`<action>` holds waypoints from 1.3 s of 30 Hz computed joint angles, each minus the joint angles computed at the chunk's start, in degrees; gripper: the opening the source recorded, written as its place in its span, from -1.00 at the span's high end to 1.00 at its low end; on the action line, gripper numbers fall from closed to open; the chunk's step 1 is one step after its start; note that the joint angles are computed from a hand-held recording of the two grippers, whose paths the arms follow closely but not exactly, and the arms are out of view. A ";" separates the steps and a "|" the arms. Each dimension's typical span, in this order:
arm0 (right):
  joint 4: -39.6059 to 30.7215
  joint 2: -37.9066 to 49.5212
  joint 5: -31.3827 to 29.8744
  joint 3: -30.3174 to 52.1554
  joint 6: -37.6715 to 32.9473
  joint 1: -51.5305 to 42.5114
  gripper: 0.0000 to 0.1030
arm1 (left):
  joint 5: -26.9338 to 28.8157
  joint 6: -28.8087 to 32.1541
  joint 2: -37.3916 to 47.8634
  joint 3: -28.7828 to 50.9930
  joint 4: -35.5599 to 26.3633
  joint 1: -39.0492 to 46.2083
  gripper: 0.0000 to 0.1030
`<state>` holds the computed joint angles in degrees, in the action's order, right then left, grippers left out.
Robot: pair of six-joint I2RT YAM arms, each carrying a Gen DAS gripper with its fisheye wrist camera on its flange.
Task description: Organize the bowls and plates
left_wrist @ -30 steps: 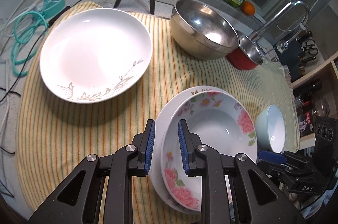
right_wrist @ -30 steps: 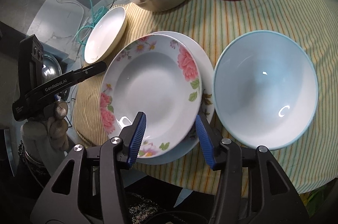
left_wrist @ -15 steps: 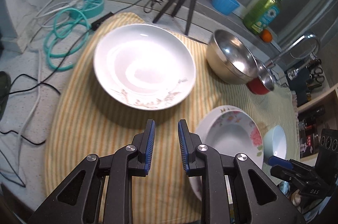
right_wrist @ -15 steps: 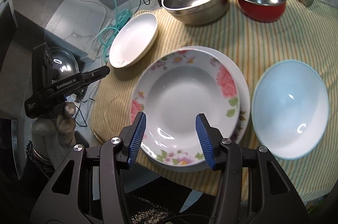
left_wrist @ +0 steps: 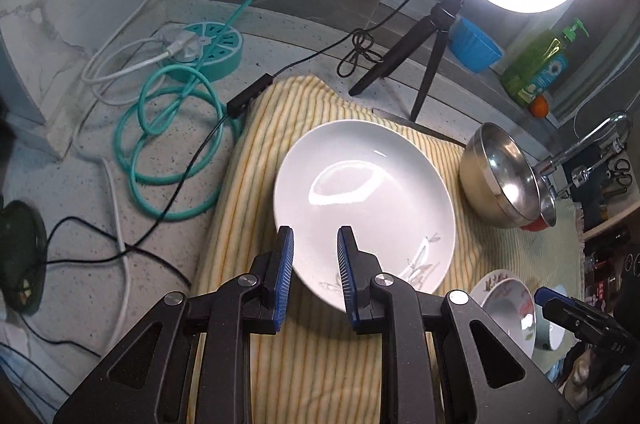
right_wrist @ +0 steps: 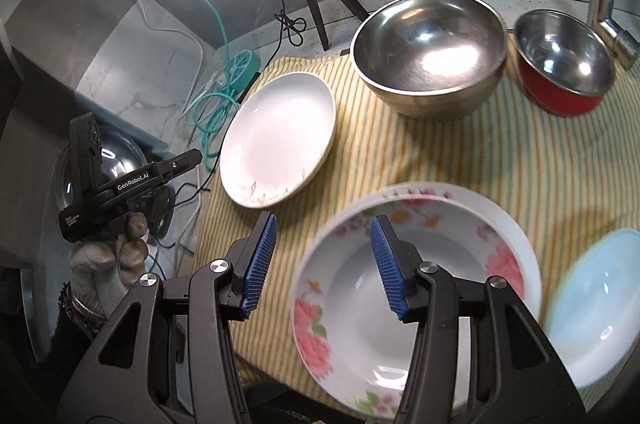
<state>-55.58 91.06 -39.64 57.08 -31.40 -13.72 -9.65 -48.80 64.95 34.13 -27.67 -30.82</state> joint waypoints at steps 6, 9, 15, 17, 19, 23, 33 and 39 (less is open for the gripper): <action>10.28 4.72 3.93 0.53 11.60 9.29 0.01 | 6.37 7.95 4.58 -0.41 5.70 8.58 0.60; 14.53 8.14 6.50 1.68 15.84 12.56 0.02 | 8.26 10.54 7.95 -0.55 9.04 11.45 0.60; 16.91 15.08 7.56 5.54 20.15 15.85 0.25 | 12.63 13.17 13.56 -0.16 13.16 15.05 0.60; 17.56 16.20 7.89 6.01 20.46 16.86 0.34 | 13.13 13.84 15.06 0.35 13.84 15.40 0.60; 18.07 16.96 8.56 6.27 20.74 17.66 0.47 | 13.71 14.21 16.18 0.73 14.36 15.72 0.60; 18.54 18.78 9.02 7.16 21.04 18.73 0.62 | 14.18 14.78 17.60 1.55 14.86 16.06 0.60; 18.43 21.05 8.33 8.72 21.20 19.87 0.80 | 17.00 16.15 19.26 1.81 15.44 16.46 0.76; 18.30 20.52 9.05 8.49 21.82 20.39 0.81 | 16.81 15.75 18.39 1.84 14.28 15.93 0.76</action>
<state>-37.27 111.59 -30.59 65.58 -9.58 6.67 7.16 -33.05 83.34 35.97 -13.38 -14.89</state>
